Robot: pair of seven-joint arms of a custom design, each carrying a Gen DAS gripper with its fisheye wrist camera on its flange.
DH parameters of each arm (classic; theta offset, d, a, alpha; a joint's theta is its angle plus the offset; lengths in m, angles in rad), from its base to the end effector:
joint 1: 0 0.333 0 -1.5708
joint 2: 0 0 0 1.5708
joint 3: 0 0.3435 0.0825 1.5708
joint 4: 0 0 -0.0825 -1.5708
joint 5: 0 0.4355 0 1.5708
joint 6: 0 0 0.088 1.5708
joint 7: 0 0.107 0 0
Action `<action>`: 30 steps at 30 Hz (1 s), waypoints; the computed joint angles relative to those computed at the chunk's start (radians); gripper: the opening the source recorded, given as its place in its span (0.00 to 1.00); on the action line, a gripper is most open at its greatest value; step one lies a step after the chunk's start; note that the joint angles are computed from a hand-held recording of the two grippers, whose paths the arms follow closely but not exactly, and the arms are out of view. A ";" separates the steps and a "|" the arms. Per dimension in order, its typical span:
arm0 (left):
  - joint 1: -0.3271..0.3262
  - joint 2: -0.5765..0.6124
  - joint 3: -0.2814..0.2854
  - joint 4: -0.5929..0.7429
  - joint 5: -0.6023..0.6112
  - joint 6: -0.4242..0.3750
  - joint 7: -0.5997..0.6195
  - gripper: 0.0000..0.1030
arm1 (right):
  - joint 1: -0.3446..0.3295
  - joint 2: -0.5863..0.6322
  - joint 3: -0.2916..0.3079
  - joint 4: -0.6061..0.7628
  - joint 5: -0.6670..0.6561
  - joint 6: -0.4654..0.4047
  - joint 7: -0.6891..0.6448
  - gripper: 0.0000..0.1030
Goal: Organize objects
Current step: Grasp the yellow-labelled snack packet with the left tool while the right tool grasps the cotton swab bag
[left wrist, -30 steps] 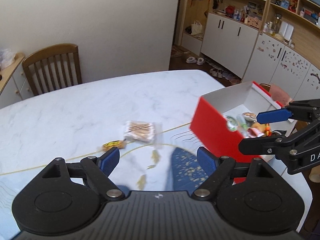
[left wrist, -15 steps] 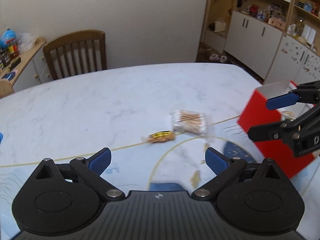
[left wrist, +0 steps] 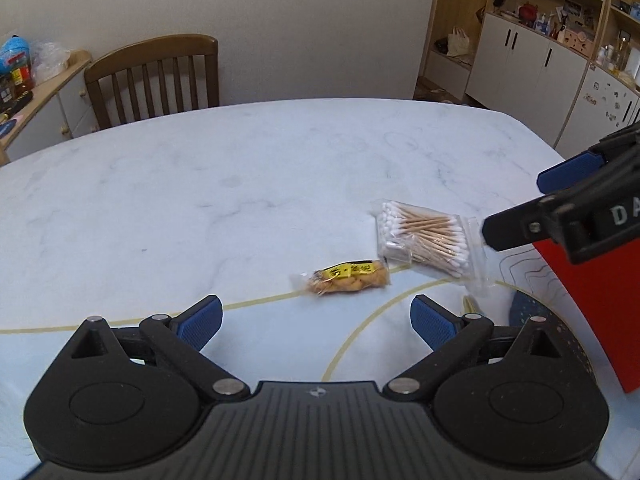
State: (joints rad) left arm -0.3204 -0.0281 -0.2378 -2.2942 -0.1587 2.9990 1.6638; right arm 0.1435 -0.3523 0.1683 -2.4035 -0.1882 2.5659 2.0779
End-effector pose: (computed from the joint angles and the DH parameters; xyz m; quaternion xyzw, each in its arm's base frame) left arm 0.5117 -0.3069 0.4413 -0.4741 0.8040 -0.3225 0.1573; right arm 0.4862 0.1646 0.5029 -0.6610 0.7011 -0.1829 0.1952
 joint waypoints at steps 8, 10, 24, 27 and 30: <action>0.008 0.097 0.003 0.065 0.295 0.030 -0.313 0.98 | 0.017 0.107 -0.031 0.076 0.010 -0.057 -0.036 0.85; 0.009 0.111 0.003 0.074 0.356 0.033 -0.371 0.98 | 0.031 0.131 -0.051 0.095 0.045 -0.071 -0.075 0.85; -0.051 0.150 0.125 0.113 0.975 0.093 -0.925 0.98 | 0.048 0.205 -0.075 0.132 0.048 -0.054 -0.095 0.84; -0.045 0.151 0.122 0.116 1.040 0.097 -0.984 0.97 | 0.050 0.209 -0.077 0.132 0.045 -0.048 -0.098 0.83; -0.042 0.150 0.120 0.122 1.102 0.090 -1.040 0.94 | 0.052 0.211 -0.077 0.129 0.035 -0.038 -0.092 0.83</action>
State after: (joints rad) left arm -0.3627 0.1224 -0.1176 -2.1722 0.9432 3.0894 0.6239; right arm 0.1952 -0.1416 0.0916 -2.2743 -0.1530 2.5278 1.9863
